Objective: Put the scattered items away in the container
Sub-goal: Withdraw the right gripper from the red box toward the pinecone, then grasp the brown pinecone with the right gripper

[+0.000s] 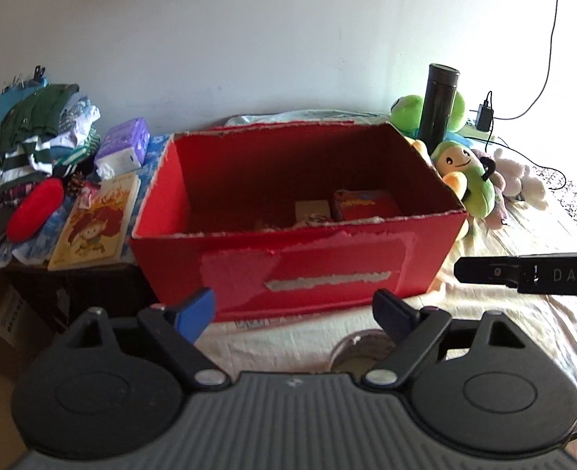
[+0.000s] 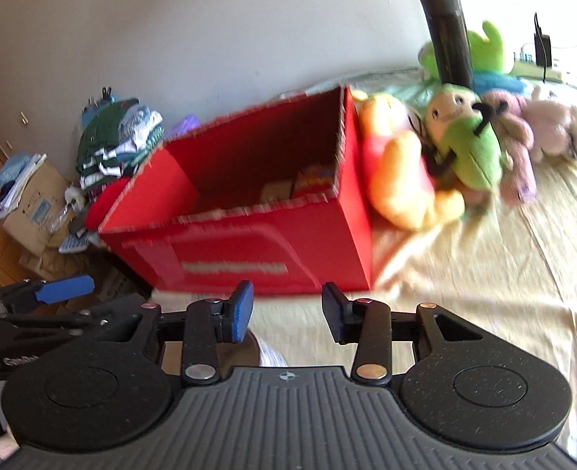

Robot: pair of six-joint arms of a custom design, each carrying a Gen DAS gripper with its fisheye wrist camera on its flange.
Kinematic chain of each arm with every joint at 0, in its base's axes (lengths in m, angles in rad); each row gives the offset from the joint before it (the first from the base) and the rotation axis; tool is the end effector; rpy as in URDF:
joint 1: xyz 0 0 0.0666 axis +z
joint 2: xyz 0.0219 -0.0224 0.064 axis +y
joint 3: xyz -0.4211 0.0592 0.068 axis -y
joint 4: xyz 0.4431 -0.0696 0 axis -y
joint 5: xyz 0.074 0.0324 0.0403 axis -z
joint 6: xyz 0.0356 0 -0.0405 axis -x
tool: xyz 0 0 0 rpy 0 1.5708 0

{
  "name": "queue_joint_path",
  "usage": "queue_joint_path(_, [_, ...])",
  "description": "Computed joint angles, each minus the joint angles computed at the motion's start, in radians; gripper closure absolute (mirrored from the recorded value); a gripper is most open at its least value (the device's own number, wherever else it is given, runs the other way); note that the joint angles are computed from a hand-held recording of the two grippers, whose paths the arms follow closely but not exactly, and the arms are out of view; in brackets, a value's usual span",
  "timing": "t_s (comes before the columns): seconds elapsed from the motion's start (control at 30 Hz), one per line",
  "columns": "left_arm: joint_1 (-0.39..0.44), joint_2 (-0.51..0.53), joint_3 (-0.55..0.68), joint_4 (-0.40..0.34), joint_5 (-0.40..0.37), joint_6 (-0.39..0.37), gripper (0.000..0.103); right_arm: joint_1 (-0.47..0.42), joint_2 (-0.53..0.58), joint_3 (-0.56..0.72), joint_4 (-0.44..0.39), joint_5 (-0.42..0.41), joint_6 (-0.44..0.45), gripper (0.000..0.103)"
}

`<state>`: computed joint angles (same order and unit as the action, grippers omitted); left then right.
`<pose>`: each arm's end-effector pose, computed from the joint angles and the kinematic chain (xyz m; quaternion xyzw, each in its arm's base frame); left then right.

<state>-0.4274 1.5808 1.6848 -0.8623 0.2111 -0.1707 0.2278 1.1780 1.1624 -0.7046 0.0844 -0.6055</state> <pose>0.5552 -0.2615 0.5220 0.3089 0.8607 -0.1463 0.3773 0.4379 0.0980 0.4664 0.1880 0.8907 0.1317 0.3925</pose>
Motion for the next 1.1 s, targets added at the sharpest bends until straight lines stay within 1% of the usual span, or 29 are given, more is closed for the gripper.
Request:
queue_joint_path(0.1, [-0.009,-0.062,-0.087,0.025,0.02,-0.019,0.017,-0.001,-0.012,-0.034,-0.016,-0.034,-0.002,0.061])
queue_joint_path(0.23, [-0.019,-0.113,-0.165,-0.006,0.061,-0.055,0.018,-0.003,-0.019,-0.066,-0.028,-0.086,-0.04,0.061])
queue_joint_path(0.33, [-0.027,-0.118,-0.186,-0.065,0.103,-0.076,0.019,-0.003,-0.026,-0.086,-0.027,-0.112,-0.062,0.061])
queue_joint_path(0.4, [-0.033,-0.117,-0.197,-0.087,0.137,-0.093,0.02,-0.003,-0.028,-0.097,-0.022,-0.131,-0.077,0.061])
queue_joint_path(0.5, [-0.049,-0.104,-0.206,-0.105,0.153,-0.101,0.021,-0.003,-0.029,-0.111,-0.017,-0.156,-0.095,0.061])
queue_joint_path(0.6, [-0.066,-0.081,-0.2,-0.142,0.17,-0.108,0.026,-0.01,-0.038,-0.127,-0.008,-0.187,-0.111,0.061])
queue_joint_path(0.73, [-0.09,-0.06,-0.196,-0.143,0.177,-0.123,0.027,-0.023,-0.044,-0.137,0.003,-0.22,-0.126,0.061])
queue_joint_path(0.83, [-0.103,-0.046,-0.192,-0.126,0.172,-0.14,0.027,-0.033,-0.037,-0.138,0.0,-0.266,-0.133,0.061])
queue_joint_path(0.9, [-0.109,-0.025,-0.17,-0.165,0.18,-0.164,0.027,-0.039,-0.032,-0.137,-0.003,-0.292,-0.134,0.061])
queue_joint_path(0.93, [-0.112,-0.018,-0.166,-0.168,0.177,-0.17,0.029,-0.04,-0.028,-0.135,-0.005,-0.299,-0.132,0.061])
queue_joint_path(1.0, [-0.118,-0.017,-0.17,-0.151,0.16,-0.18,0.029,-0.043,-0.022,-0.13,-0.007,-0.308,-0.126,0.061])
queue_joint_path(1.1, [-0.121,-0.014,-0.171,-0.135,0.142,-0.193,0.035,-0.052,-0.011,-0.12,-0.015,-0.326,-0.117,0.061])
